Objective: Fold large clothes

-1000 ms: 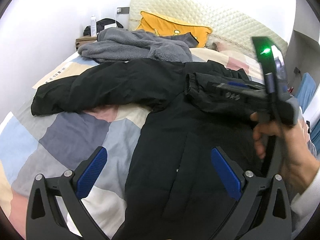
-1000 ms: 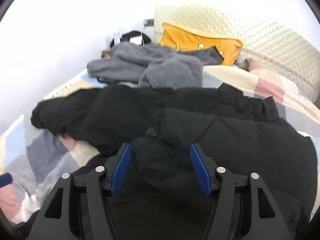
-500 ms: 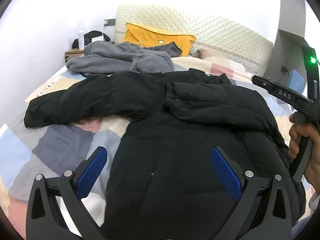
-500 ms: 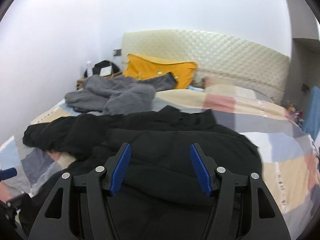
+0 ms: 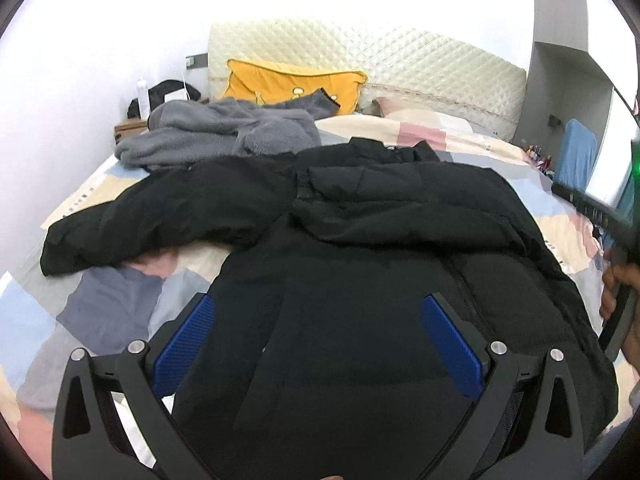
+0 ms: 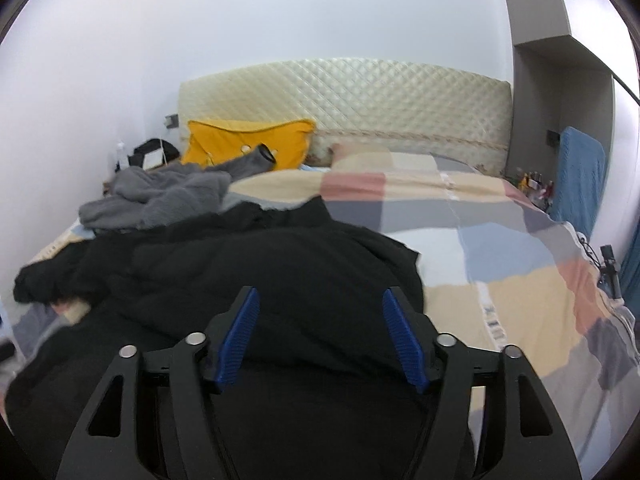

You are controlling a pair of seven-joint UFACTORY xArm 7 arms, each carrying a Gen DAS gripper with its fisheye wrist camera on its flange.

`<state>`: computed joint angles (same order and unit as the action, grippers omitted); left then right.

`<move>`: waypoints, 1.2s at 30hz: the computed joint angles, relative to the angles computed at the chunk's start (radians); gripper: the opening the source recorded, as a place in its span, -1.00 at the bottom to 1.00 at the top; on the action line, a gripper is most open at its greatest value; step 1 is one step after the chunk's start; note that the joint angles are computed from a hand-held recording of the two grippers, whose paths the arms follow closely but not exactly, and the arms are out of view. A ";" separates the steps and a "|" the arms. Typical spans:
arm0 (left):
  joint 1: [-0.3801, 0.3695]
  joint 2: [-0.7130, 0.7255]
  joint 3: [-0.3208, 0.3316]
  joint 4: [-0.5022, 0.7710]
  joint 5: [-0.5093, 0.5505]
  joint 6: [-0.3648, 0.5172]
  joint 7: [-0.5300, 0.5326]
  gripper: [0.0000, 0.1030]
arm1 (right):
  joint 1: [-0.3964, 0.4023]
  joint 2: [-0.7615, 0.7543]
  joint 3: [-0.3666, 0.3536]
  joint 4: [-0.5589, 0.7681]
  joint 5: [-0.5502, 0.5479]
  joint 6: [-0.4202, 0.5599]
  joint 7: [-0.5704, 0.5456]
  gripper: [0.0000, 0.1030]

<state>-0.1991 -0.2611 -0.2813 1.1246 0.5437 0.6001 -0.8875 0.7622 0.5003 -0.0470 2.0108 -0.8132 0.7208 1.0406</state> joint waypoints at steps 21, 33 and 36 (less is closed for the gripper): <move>-0.045 0.078 0.035 0.041 -0.049 -0.014 0.029 1.00 | -0.213 -0.088 0.067 -0.337 0.149 -0.135 0.095 0.55; -0.060 0.109 0.042 0.068 -0.024 0.014 -0.003 1.00 | -0.173 0.010 0.006 -0.239 0.217 -0.137 0.014 0.55; -0.063 0.113 0.047 0.068 -0.026 0.010 -0.002 1.00 | -0.161 -0.002 -0.025 -0.257 0.179 -0.168 0.073 0.55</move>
